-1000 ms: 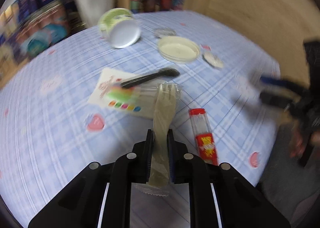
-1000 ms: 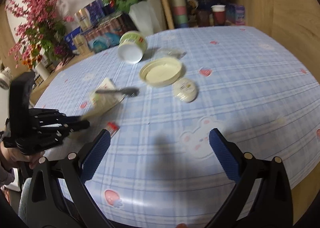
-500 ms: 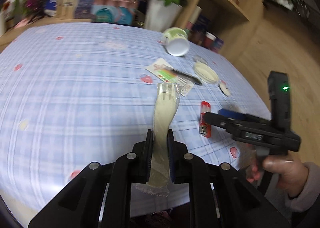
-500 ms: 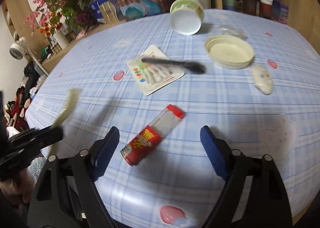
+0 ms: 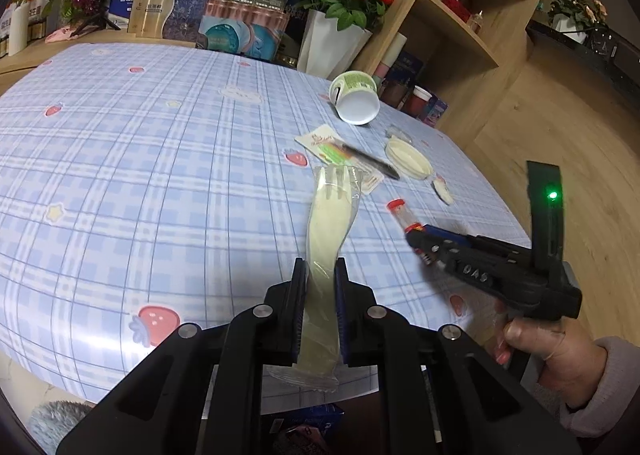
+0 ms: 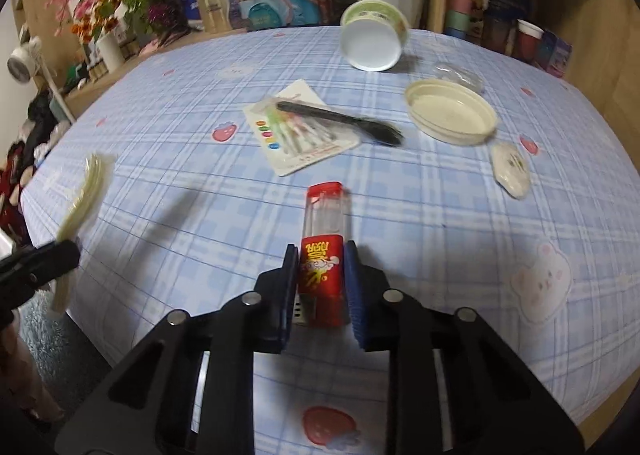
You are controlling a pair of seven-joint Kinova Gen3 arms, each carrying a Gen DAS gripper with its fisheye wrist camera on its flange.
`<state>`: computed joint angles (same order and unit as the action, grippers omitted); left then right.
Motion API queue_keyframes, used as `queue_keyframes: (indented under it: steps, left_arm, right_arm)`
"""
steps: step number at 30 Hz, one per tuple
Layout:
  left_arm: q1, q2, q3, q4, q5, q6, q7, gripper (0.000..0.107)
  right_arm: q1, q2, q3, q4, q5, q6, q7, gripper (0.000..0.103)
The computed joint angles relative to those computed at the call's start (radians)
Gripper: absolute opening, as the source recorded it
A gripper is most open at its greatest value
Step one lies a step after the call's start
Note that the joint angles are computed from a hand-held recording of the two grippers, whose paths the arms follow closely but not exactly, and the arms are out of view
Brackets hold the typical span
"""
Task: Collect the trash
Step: 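Grasp the red-and-white tube with the right tool while the left holds the glove, then carry the red tube over the bin and open the right tool while left holds glove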
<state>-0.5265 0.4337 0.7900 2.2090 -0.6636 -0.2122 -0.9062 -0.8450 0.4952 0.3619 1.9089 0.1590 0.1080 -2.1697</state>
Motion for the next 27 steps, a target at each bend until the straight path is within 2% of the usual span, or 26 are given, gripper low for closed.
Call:
queue_keyframes:
  steps: [4, 7, 11, 19, 22, 25, 27]
  left_arm:
    - [0.030, 0.003, -0.030, 0.004, 0.005, -0.008, -0.008, 0.014]
    - [0.088, -0.009, -0.088, 0.010, 0.026, -0.021, -0.022, 0.014]
    - [0.144, -0.015, -0.141, 0.009, 0.038, -0.022, -0.039, 0.014]
    - [0.132, 0.008, -0.128, 0.000, 0.033, -0.013, -0.028, 0.014]
    - [0.130, 0.008, -0.123, 0.001, 0.032, -0.016, -0.035, 0.014]
    - [0.121, -0.002, -0.114, 0.006, 0.031, -0.025, -0.032, 0.014]
    - [0.104, -0.018, -0.107, 0.016, 0.023, -0.043, -0.015, 0.014]
  right_arm:
    - [0.035, -0.010, -0.030, 0.016, -0.018, -0.027, 0.011, 0.025]
    - [0.084, -0.017, -0.076, 0.023, -0.050, -0.044, 0.027, 0.025]
    - [-0.004, 0.000, 0.010, 0.009, -0.050, -0.019, 0.037, 0.025]
    - [-0.035, 0.018, 0.047, 0.006, -0.039, -0.035, 0.043, 0.026]
    - [0.015, 0.009, -0.003, 0.003, -0.048, -0.034, 0.068, 0.025]
    - [0.098, -0.016, -0.090, 0.013, -0.074, -0.046, 0.089, 0.025]
    - [0.086, -0.037, -0.079, 0.045, -0.084, -0.087, 0.089, 0.025]
